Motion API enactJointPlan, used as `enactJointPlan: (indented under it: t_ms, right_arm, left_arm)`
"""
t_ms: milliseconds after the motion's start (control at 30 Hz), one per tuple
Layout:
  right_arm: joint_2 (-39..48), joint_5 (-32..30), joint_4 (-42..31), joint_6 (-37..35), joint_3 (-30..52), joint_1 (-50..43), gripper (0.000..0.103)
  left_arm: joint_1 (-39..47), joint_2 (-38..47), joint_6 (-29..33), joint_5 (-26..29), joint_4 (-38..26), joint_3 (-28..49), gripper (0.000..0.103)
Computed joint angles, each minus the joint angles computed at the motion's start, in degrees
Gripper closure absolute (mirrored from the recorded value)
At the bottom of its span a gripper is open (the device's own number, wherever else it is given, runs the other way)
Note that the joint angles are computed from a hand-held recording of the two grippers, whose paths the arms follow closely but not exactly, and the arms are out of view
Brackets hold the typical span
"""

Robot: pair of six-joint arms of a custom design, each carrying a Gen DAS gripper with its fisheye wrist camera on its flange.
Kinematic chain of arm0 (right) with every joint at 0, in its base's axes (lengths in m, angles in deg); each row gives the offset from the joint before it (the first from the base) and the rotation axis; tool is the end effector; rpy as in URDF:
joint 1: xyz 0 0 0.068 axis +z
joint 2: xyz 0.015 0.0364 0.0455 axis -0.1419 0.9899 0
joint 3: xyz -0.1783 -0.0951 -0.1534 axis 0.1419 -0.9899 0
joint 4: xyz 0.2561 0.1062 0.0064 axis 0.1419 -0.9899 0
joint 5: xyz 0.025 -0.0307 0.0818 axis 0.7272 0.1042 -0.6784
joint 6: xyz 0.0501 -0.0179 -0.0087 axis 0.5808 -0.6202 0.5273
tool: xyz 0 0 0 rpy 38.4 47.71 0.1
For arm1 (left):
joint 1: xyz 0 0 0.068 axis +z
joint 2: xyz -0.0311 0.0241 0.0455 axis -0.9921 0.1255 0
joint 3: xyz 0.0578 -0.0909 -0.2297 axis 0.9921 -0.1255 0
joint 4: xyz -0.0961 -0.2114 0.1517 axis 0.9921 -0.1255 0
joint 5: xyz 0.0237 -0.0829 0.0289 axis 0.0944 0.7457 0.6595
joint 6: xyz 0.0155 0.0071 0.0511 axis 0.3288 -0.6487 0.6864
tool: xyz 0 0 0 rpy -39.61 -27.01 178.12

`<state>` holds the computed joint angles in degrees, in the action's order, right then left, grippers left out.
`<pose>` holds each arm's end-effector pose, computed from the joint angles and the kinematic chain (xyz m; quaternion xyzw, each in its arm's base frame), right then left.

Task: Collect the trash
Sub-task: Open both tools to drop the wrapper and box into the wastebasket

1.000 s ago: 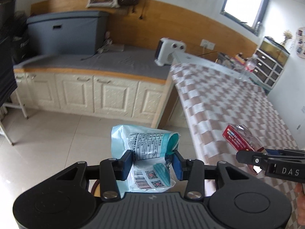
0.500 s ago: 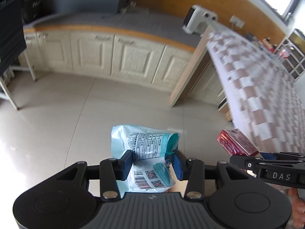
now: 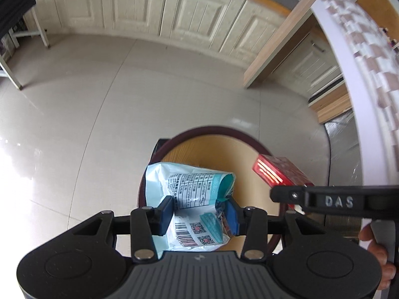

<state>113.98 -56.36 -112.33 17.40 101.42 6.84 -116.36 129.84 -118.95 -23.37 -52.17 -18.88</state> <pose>0.2338 0.0703 0.1911 -0.0559 0.9870 0.1265 0.0820 0.1692 -0.1127 0.2071 -0.0771 0.9812 -0.1138 0.1355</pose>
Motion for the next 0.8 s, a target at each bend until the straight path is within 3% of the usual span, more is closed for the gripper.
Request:
enactJointPlan:
  t_ms: [300,500,633,800]
  right_arm:
    - [13.8,-2.8,7.1,3.8,2.3,0.5,0.05]
    - [18.3,-4.9,11.8,6.5,2.3,-0.9,0.048]
    - [19.3,-4.7,12.2,6.6,2.3,-1.4,0.031]
    - [17.9,-4.0,11.2,6.4,2.0,-2.2,0.03]
  left_arm:
    - [2.7,5.1,1.5,3.0,4.0,-2.1,0.058]
    - [3.5,7.7,2.6,3.9,5.3,-1.5,0.058]
    - [3.7,9.0,3.1,4.4,6.4,-1.5,0.058]
    - [3.6,10.4,3.1,5.5,7.8,-1.2,0.058]
